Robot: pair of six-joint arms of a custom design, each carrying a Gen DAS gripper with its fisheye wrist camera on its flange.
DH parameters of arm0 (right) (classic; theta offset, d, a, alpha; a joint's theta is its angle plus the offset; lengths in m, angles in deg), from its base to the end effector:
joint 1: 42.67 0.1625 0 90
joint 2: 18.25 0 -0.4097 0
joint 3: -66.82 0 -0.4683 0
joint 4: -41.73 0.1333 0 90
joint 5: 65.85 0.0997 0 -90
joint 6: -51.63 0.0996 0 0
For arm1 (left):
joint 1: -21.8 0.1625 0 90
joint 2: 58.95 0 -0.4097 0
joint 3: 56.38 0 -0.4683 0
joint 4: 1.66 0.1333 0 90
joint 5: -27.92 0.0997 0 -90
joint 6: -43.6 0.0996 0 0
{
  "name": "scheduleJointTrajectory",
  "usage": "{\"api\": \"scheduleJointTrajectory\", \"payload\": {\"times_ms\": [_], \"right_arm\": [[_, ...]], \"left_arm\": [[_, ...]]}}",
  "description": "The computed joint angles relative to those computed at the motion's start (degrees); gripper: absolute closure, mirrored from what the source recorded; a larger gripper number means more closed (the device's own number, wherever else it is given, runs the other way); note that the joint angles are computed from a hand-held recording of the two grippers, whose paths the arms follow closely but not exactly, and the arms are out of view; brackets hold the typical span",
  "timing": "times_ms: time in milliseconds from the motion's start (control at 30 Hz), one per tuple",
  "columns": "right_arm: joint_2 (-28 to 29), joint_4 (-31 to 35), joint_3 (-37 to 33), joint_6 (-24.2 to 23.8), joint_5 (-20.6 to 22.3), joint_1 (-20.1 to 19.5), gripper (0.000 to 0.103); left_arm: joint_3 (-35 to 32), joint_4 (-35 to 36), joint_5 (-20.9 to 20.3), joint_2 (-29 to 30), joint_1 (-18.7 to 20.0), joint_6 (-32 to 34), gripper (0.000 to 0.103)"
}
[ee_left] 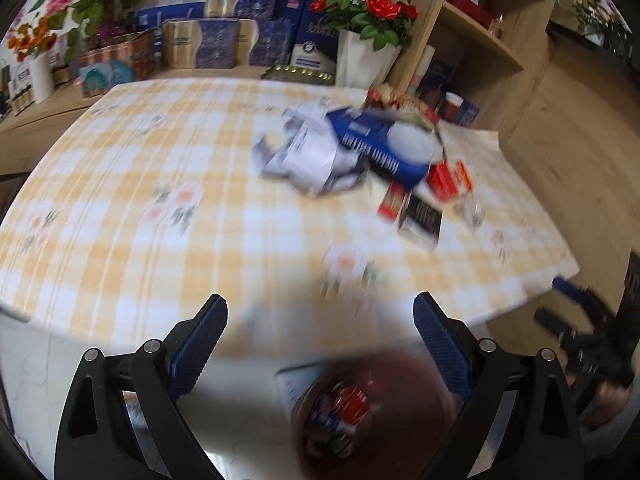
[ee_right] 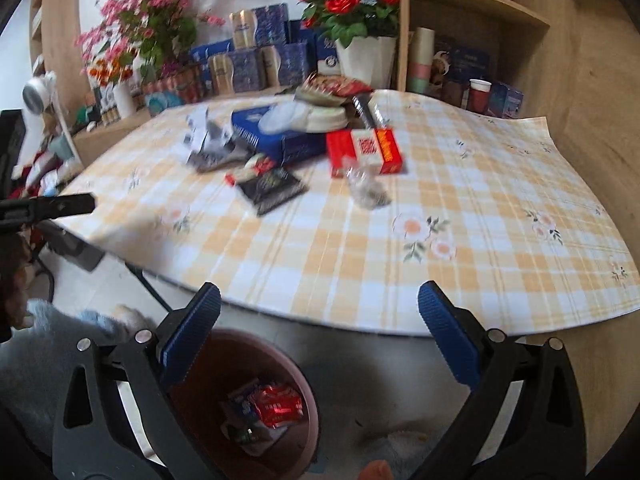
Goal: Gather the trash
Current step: 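Move both tools back over the table, then grasp the crumpled white paper with the left tool while the right tool grasps the brown paper bag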
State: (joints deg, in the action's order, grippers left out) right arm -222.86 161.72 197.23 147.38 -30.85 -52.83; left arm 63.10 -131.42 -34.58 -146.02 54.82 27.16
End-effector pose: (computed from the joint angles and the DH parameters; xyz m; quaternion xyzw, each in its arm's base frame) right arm 0.2344 -0.2603 0.3320 0.0584 -0.8380 0.4146 0.3500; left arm -0.3437 -0.4372 0.2458 0.3215 0.9146 -0.1917 0.1529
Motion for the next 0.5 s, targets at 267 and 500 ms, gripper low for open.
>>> {"api": "scheduleJointTrajectory", "payload": {"times_ms": [267, 500], "right_arm": [[3.08, 4.64, 0.44, -6.04, -3.83, -4.65, 0.006], [5.16, 8.47, 0.52, -11.02, -4.47, -8.37, 0.006]], "left_arm": [[-13.08, -3.41, 0.08, 16.18, 4.04, 10.91, 0.011], [-20.92, -4.93, -0.49, 24.65, 6.87, 12.04, 0.008]]}}
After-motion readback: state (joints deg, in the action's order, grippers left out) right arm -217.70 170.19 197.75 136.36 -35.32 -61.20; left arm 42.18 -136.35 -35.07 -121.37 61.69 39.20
